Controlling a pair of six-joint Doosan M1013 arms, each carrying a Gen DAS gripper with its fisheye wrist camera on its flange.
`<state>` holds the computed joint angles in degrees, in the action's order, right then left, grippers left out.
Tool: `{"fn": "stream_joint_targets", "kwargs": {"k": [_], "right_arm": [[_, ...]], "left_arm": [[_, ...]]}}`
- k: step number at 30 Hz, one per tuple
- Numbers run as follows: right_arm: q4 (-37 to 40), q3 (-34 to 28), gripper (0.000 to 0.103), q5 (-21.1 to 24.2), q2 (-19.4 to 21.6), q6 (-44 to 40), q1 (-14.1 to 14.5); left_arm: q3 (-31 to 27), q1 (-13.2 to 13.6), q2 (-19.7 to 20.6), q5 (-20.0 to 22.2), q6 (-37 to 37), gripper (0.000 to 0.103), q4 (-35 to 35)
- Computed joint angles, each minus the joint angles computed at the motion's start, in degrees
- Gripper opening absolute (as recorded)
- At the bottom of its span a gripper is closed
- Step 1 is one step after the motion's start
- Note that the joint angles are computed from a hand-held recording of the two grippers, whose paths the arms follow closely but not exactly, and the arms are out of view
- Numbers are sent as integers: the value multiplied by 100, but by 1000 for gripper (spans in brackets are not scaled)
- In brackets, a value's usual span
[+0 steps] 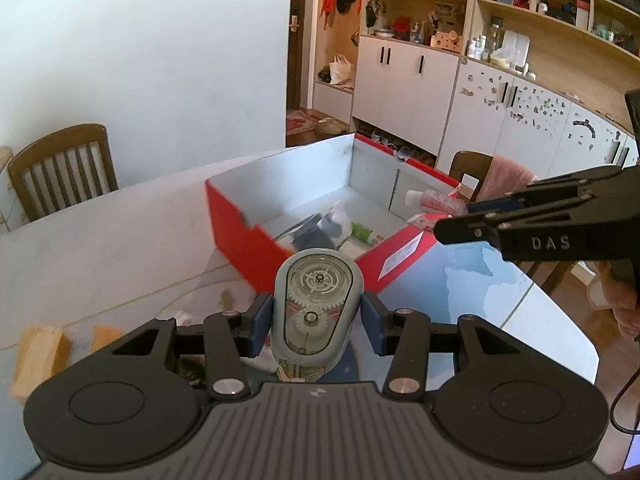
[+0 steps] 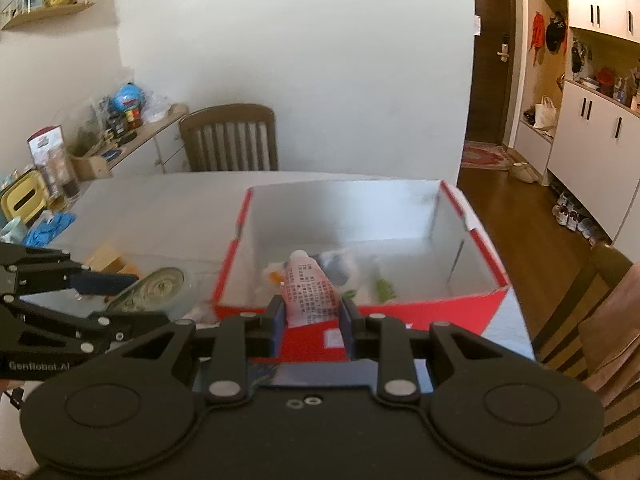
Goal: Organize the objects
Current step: 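Lift the tape dispenser with the left tool while the right tool grasps and lifts the pink bottle, then lower the tape dispenser and pink bottle into the red box and open both tools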
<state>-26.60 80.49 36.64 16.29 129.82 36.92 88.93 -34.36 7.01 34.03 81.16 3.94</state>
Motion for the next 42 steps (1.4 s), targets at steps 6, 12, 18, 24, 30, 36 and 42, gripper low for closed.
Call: {"fn": "stream_joint_targets", "kwargs": {"k": [6,12,18,24,30,36,42], "right_arm": [[180,-92,27,-31,97,-211,-304],[766,-305,27,97,307,-839,-587],[1263,-583,27,325,574,-1577,-738],[2047,-804,27,528,782,-2522,-893],[2506,-1093,27,956,1025,-3123,-963],[2791,-1327,27,1313,1221,-3461,-1026],[2985,-1397,27,1561,1318,-3562,-1060]], "left_arm": [[-467,-73,364,126,-69,46,91],[-1093,-51,835,385,-90,46,128],[-1819,-12,1386,794,-5,46,248],[-2464,54,1882,1127,-98,46,255],[-3035,53,2346,1557,177,46,329],[-3456,56,2725,2040,238,46,294],[-3825,92,3016,2638,177,46,299]]}}
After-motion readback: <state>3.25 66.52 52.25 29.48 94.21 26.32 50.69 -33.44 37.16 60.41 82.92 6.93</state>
